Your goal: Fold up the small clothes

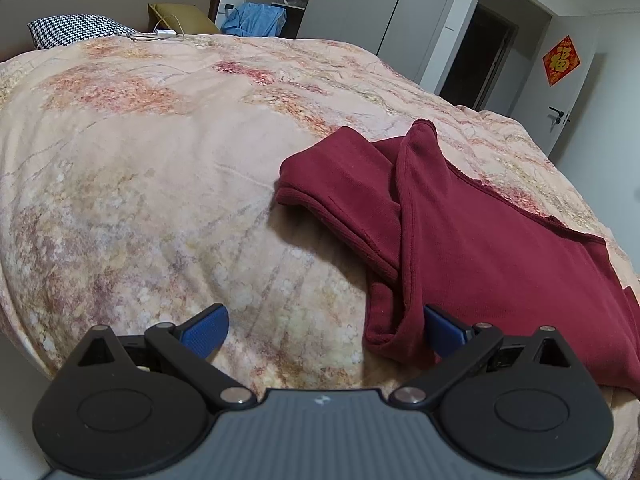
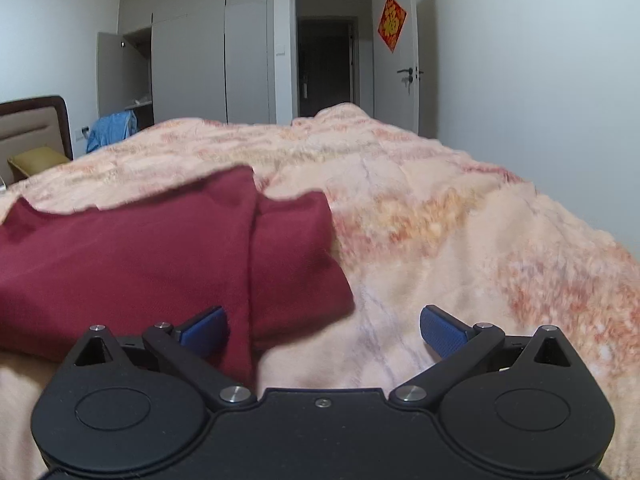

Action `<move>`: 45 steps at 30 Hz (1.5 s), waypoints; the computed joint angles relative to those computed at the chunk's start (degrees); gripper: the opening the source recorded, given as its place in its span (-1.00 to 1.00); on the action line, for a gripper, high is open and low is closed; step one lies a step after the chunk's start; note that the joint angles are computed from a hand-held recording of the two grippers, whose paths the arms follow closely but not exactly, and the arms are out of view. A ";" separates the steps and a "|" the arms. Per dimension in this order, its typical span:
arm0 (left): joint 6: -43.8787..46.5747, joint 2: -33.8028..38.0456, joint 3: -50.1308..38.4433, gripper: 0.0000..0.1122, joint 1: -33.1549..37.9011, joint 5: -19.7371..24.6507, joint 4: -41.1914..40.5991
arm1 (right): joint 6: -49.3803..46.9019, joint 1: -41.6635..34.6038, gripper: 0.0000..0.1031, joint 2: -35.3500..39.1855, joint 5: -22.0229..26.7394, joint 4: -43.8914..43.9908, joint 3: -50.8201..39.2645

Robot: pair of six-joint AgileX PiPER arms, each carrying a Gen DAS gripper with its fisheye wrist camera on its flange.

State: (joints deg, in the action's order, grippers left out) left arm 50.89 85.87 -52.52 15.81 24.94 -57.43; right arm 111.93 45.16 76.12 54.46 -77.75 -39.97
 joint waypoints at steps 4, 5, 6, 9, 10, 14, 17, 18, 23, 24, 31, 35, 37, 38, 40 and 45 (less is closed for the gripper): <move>3.20 0.30 0.33 0.84 0.88 0.86 -2.91 | -1.35 3.76 0.99 1.04 3.95 -2.57 -3.20; 3.78 0.36 0.37 0.84 1.05 1.05 -3.43 | -2.02 4.20 0.99 1.66 3.92 -3.31 -4.28; 4.28 0.44 0.40 0.84 1.13 1.18 -3.87 | -2.77 4.37 0.99 2.29 3.39 -3.99 -5.39; 5.24 0.68 0.32 0.84 1.58 1.86 -4.70 | -4.81 4.35 0.99 5.12 0.31 -5.98 -9.27; 5.30 0.76 0.25 0.84 1.67 2.05 -4.76 | -5.47 4.16 0.99 6.37 -1.18 -6.53 -10.71; 5.58 0.91 0.09 0.84 2.03 2.63 -4.94 | -12.62 2.00 0.99 11.88 -9.32 -3.96 -18.37; 5.66 1.15 -0.15 0.84 2.22 3.04 -4.97 | -15.59 2.66 0.99 15.38 -12.22 -4.99 -22.63; 5.75 1.22 -0.21 0.84 2.29 3.14 -5.05 | -16.70 3.16 0.99 16.57 -12.05 -5.45 -23.91; 6.25 1.31 -0.15 0.84 2.26 3.00 -5.55 | -23.70 4.71 0.99 22.55 -8.63 -1.26 -29.29; 6.25 1.34 -0.18 0.84 2.25 3.00 -5.54 | -25.20 4.65 0.99 23.46 -8.66 0.37 -29.73; 6.32 1.44 -0.21 0.84 2.14 2.98 -5.36 | -5.79 3.65 0.99 23.74 -11.83 -10.95 -22.15; 6.56 1.14 0.21 0.84 2.00 2.48 -6.00 | -0.74 3.09 0.99 23.66 -12.86 -14.81 -20.45; 5.05 0.10 0.98 0.83 2.00 2.26 -5.62 | 1.96 2.96 0.99 23.59 -12.92 -16.87 -19.47; 3.83 -0.76 1.62 0.83 1.97 2.07 -5.24 | 2.85 2.96 0.99 23.59 -12.85 -17.55 -19.19; 1.01 -2.99 3.37 0.83 2.04 1.59 -4.38 | 4.30 3.03 0.99 23.55 -12.62 -18.70 -18.67; 6.31 -7.84 8.46 0.83 5.62 8.27 -12.95 | 6.96 3.04 0.99 23.54 -12.36 -20.79 -17.81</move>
